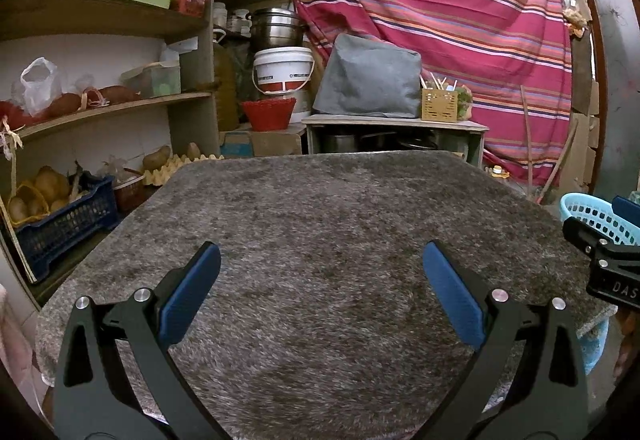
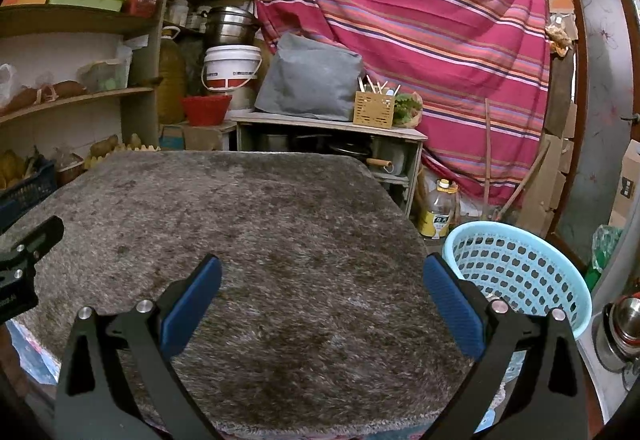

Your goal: Collect trash

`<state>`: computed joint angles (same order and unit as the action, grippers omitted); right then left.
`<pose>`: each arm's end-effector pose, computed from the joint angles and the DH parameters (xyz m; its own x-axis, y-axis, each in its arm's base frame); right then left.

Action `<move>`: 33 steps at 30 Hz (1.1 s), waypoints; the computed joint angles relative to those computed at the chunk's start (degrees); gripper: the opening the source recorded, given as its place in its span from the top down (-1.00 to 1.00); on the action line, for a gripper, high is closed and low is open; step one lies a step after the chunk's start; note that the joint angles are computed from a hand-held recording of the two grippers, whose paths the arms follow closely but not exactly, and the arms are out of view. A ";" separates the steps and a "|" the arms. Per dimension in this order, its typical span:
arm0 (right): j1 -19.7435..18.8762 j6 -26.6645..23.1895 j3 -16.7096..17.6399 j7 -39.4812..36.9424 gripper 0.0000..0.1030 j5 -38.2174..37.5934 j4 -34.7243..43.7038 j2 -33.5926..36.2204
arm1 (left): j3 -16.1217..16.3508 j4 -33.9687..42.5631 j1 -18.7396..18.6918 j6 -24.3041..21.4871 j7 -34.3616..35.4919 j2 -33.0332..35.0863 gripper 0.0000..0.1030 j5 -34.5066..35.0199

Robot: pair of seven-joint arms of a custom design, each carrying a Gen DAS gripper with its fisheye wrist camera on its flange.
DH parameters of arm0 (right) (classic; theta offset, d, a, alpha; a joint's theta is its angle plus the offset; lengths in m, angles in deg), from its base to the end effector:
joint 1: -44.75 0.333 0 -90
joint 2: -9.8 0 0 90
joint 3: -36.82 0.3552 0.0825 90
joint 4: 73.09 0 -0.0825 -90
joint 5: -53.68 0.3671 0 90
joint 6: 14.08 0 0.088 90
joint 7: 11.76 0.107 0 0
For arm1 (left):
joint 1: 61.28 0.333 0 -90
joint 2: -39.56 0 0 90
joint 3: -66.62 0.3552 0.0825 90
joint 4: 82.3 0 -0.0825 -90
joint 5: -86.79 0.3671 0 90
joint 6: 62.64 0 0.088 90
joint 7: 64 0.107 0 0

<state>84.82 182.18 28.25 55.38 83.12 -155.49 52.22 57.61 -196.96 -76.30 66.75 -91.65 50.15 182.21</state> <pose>0.6651 0.3895 0.4443 0.4120 -0.9095 0.0553 -0.2769 -0.1829 -0.9433 0.5663 -0.2179 0.4467 0.4823 -0.8750 -0.0420 -0.3062 -0.1234 -0.9439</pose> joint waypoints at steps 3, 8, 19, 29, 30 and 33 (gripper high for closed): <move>0.12 0.05 -0.16 -0.04 -0.91 0.19 0.11 0.10 | 0.02 -0.08 -0.05 -0.39 0.03 -0.08 -0.90 -0.04; -0.21 0.28 0.30 -0.27 -0.91 0.02 -0.04 0.01 | -0.07 0.04 -0.20 -1.17 -0.08 -0.09 -0.90 -0.16; -0.28 0.19 0.34 -0.78 -0.91 -0.19 0.08 0.03 | -0.12 0.04 -0.36 -2.02 0.02 -0.05 -0.90 -0.06; 0.18 0.18 -0.28 -1.14 -0.91 0.19 0.03 0.02 | -0.10 0.01 -0.55 -2.20 0.00 0.09 -0.90 0.58; 0.18 0.14 -0.28 -1.18 -0.91 0.20 0.06 0.04 | -0.14 0.05 -0.66 -2.50 0.10 0.15 -0.90 0.69; 0.02 0.04 -0.13 -1.26 -0.91 0.16 0.00 -0.04 | -0.24 0.10 -0.91 -3.00 0.25 0.26 -0.90 0.84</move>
<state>84.84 182.22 28.12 54.13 83.28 -155.49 52.18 57.38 -196.86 -77.21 63.75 -91.40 50.41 183.05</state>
